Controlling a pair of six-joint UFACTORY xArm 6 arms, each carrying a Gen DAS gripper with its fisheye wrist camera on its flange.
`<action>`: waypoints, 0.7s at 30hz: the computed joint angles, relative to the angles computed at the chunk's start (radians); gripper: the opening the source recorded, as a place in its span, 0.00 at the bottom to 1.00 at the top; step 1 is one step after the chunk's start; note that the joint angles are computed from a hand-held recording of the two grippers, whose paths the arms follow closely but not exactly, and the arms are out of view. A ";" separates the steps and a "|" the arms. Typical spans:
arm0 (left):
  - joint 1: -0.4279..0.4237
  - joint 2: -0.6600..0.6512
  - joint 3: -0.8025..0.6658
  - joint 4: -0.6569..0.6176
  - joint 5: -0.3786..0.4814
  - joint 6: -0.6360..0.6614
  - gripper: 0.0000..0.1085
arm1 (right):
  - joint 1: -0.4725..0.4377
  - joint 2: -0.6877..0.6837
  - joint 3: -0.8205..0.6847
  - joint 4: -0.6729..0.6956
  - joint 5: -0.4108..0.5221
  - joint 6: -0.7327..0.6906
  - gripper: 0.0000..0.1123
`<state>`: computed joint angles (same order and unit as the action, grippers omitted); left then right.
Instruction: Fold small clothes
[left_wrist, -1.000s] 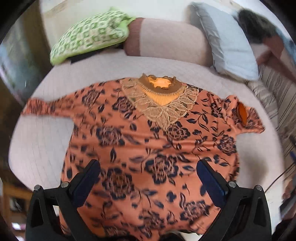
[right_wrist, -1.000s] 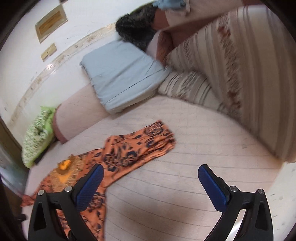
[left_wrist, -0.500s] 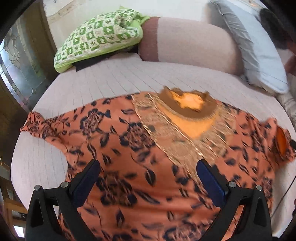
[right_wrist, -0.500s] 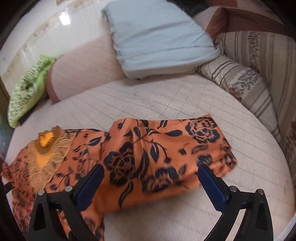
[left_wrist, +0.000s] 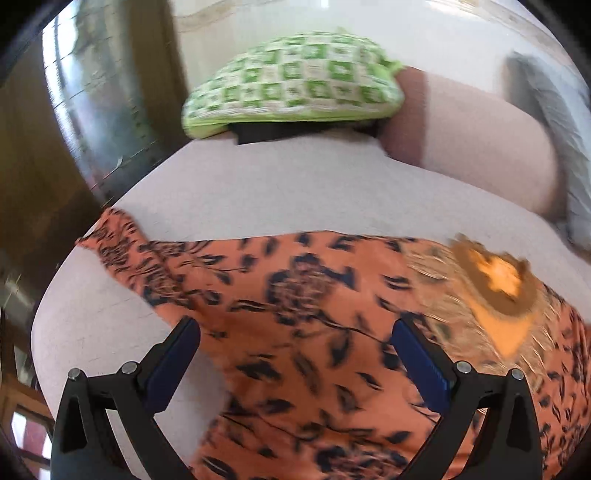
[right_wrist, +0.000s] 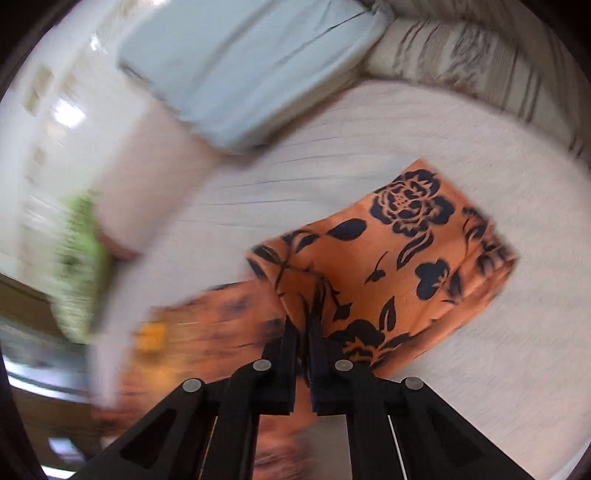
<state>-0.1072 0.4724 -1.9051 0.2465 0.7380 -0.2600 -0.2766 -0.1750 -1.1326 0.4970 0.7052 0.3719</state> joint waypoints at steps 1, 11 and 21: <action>0.012 0.007 -0.013 -0.011 0.009 -0.005 0.95 | 0.009 -0.010 -0.004 0.105 -0.006 -0.055 0.05; 0.100 0.089 -0.164 0.018 0.045 -0.134 0.95 | 0.334 0.209 -0.366 0.779 -0.026 -0.470 0.05; 0.231 0.109 -0.207 0.064 0.043 -0.289 0.95 | 0.575 0.748 -0.928 0.539 0.035 -0.234 0.17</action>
